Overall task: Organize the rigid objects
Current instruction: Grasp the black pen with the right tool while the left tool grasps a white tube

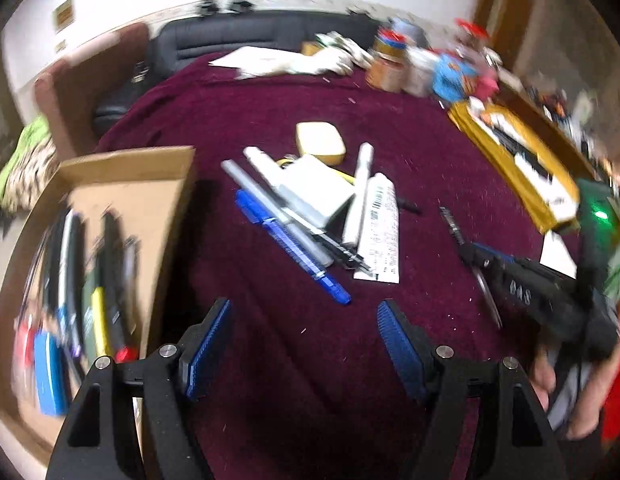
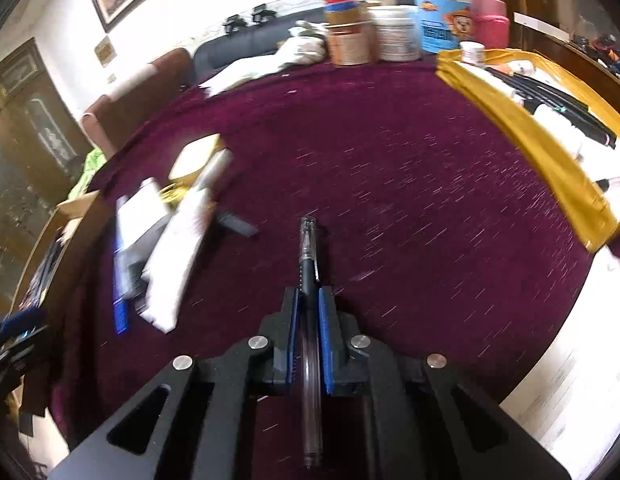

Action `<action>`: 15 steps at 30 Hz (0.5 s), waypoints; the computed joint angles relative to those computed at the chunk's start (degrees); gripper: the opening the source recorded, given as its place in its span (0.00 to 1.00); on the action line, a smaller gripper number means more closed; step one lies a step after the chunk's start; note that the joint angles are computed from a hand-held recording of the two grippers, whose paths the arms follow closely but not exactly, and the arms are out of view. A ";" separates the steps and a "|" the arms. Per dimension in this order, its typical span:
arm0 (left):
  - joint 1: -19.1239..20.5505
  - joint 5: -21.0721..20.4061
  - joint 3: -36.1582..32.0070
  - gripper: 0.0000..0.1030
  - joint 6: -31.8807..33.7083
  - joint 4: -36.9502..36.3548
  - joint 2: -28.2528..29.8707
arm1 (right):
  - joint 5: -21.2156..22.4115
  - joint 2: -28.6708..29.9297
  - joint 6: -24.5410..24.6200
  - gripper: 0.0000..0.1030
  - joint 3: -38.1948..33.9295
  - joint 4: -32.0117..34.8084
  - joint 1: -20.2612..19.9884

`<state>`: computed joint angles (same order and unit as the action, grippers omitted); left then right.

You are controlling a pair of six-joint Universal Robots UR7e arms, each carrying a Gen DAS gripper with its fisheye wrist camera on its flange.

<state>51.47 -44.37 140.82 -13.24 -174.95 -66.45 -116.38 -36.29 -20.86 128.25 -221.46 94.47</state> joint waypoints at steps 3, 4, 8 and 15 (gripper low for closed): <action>0.75 -0.29 -3.09 0.75 3.82 -0.84 3.67 | 3.74 0.70 2.85 0.09 2.62 -1.10 0.20; 0.45 0.48 -3.78 0.75 5.51 -1.82 5.11 | 3.52 1.26 3.19 0.09 3.04 -2.29 0.39; 0.79 -1.32 -7.40 0.75 9.42 -1.62 8.20 | 3.09 2.92 3.95 0.09 4.47 -7.98 0.40; 2.68 -4.21 -14.22 0.35 8.46 5.74 12.75 | 3.35 4.66 2.98 0.09 4.99 -15.00 0.54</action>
